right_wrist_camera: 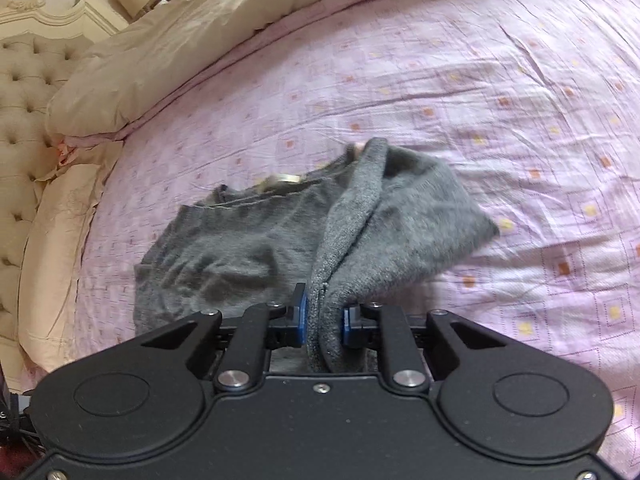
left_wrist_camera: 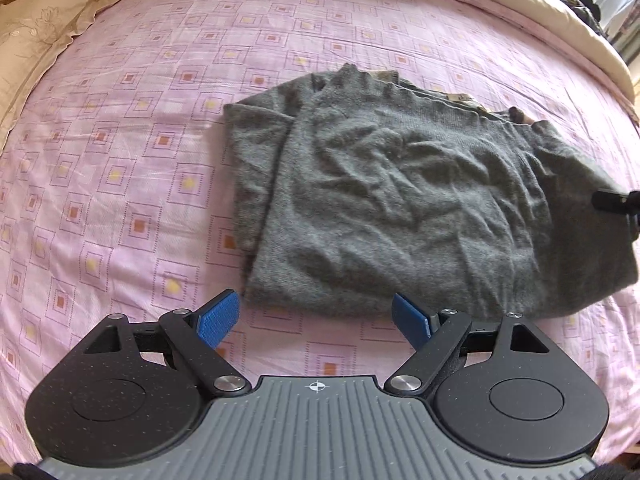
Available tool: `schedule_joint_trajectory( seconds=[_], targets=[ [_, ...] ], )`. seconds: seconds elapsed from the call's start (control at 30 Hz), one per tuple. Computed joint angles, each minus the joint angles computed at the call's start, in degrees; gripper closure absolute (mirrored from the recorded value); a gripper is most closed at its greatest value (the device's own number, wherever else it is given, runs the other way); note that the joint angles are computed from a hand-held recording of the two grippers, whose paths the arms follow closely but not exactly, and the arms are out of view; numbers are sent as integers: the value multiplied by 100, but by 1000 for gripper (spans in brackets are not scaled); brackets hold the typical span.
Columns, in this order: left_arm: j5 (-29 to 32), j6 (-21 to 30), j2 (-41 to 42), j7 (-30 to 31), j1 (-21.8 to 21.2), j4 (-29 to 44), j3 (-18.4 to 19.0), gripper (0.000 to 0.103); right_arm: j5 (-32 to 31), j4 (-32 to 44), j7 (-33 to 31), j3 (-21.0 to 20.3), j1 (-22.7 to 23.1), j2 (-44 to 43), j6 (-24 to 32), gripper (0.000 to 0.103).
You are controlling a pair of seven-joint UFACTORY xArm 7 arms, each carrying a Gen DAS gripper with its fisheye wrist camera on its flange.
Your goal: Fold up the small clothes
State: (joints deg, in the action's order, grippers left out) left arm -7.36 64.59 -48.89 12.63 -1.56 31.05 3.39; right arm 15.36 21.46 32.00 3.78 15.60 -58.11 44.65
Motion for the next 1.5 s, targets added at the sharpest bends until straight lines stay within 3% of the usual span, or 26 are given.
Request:
schedule_joint_trajectory(
  seconds=[0.3, 0.43, 0.7, 0.77, 0.83, 0.93, 0.97, 1.1, 1.2, 1.33, 1.5],
  targets=[
    [18, 13, 400, 724, 367, 236, 561, 20, 175, 1471, 246, 705, 780, 2242, -1170, 78],
    [60, 45, 594, 1012, 628, 330, 716, 20, -12, 2084, 379, 960, 973, 3309, -1401, 78],
    [109, 94, 868, 1385, 1070, 435, 852, 20, -1055, 3142, 859, 1339, 1119, 4729, -854, 75],
    [118, 104, 918, 1433, 1145, 436, 853, 20, -1203, 3334, 794, 1335, 1215, 4922, -753, 67],
    [121, 114, 962, 1477, 1199, 430, 849, 20, -882, 3314, 454, 1232, 1360, 4964, -992, 65],
    [95, 127, 1019, 1544, 1240, 431, 845, 20, 454, 3074, -631, 926, 1783, 4899, -1923, 65],
    [88, 134, 1038, 1568, 1245, 434, 840, 20, 627, 3052, -787, 977, 1767, 4869, -2055, 65],
    [31, 153, 1139, 1699, 1223, 502, 834, 20, 529, 2821, -567, 1042, 1700, 4512, -2355, 65],
    [-79, 144, 1229, 1770, 1174, 605, 832, 20, 82, 2429, 46, 1148, 1430, 3998, -2364, 64],
    [-327, 80, 1472, 1880, 1025, 873, 824, 20, -714, 2001, 786, 1327, 1023, 3284, -1777, 58],
    [-951, 109, 2094, 1955, 753, 1422, 856, 20, -1038, 1760, 911, 1402, 1169, 2870, -1159, 52]
  ],
)
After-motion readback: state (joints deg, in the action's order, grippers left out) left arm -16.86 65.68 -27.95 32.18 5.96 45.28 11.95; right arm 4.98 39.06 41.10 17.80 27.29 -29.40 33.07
